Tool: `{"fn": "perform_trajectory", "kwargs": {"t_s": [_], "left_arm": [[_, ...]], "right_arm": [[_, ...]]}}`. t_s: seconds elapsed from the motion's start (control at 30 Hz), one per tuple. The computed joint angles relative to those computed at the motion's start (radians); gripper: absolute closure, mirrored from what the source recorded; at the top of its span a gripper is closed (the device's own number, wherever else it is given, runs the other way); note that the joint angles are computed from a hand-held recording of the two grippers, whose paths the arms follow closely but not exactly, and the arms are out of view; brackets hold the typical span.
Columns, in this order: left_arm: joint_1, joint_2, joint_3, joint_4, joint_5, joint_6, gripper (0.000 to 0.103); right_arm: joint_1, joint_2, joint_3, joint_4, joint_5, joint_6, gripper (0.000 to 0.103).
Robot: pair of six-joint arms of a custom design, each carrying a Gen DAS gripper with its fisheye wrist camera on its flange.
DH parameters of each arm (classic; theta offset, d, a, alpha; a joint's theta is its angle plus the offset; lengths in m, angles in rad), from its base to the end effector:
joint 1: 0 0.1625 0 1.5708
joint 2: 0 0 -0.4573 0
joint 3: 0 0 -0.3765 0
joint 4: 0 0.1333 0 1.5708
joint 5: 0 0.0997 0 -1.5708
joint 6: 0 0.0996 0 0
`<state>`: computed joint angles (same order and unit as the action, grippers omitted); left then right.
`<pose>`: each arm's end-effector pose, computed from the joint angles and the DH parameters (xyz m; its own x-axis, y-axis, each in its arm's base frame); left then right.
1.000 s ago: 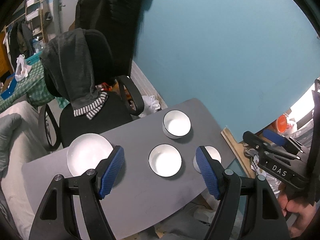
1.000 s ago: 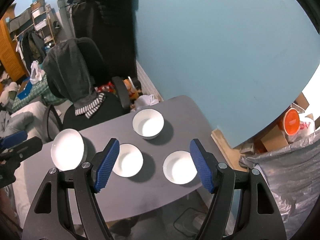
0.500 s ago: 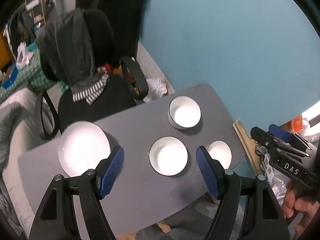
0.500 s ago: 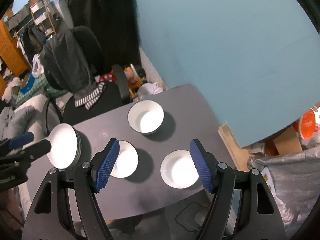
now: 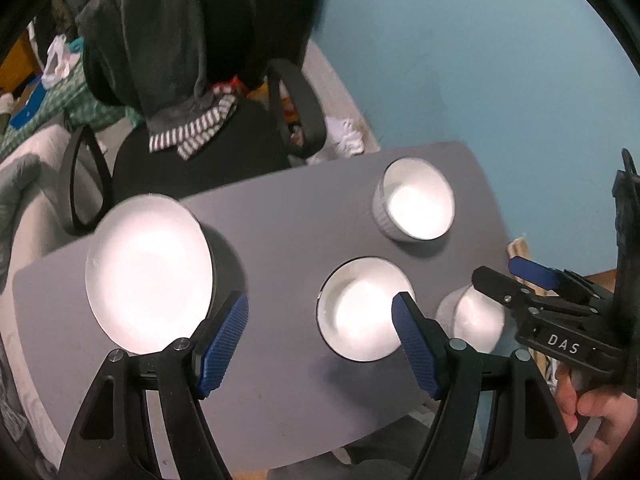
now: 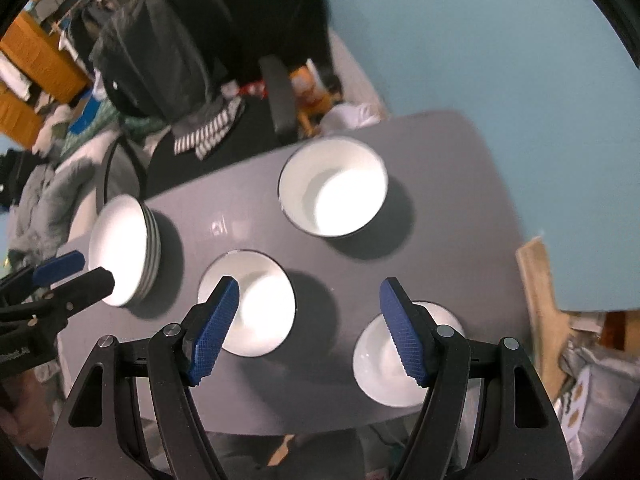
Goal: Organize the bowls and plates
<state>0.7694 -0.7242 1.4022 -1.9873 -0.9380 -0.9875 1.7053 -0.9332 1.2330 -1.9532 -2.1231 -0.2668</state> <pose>-0.3772 -0.6329 0.1260 -0.8277 -0.1833 -0.5304 0.0056 0.9424 -0.3344 0.1793 -0.7207 0.3425 -0.7841 -0.3291 0.5261 -0.3529 0.9339 0.0583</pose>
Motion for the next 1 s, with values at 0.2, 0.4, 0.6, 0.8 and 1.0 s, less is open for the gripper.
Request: {"fn": "perform_trajectory", "kwargs": {"t_s": [0.2, 0.4, 0.6, 0.8, 1.0], "left_arm": [[0.020, 0.038, 0.011, 0.016, -0.008, -0.029, 0.027], [0.044, 0.073, 0.029, -0.010, -0.039, -0.065, 0.027], [0.066, 0.089, 0.056, -0.056, -0.067, -0.098, 0.027], [0.070, 0.092, 0.075, -0.086, -0.054, -0.133, 0.027], [0.083, 0.100, 0.081, -0.105, -0.068, -0.182, 0.028]], "right_arm": [[-0.037, 0.051, -0.021, 0.071, 0.012, -0.004, 0.031], [-0.056, 0.069, -0.012, 0.078, 0.010, -0.039, 0.031], [-0.062, 0.082, 0.000, 0.067, -0.017, -0.114, 0.031], [-0.068, 0.091, -0.008, 0.072, -0.022, -0.148, 0.031], [-0.075, 0.094, -0.013, 0.087, -0.023, -0.153, 0.031]]}}
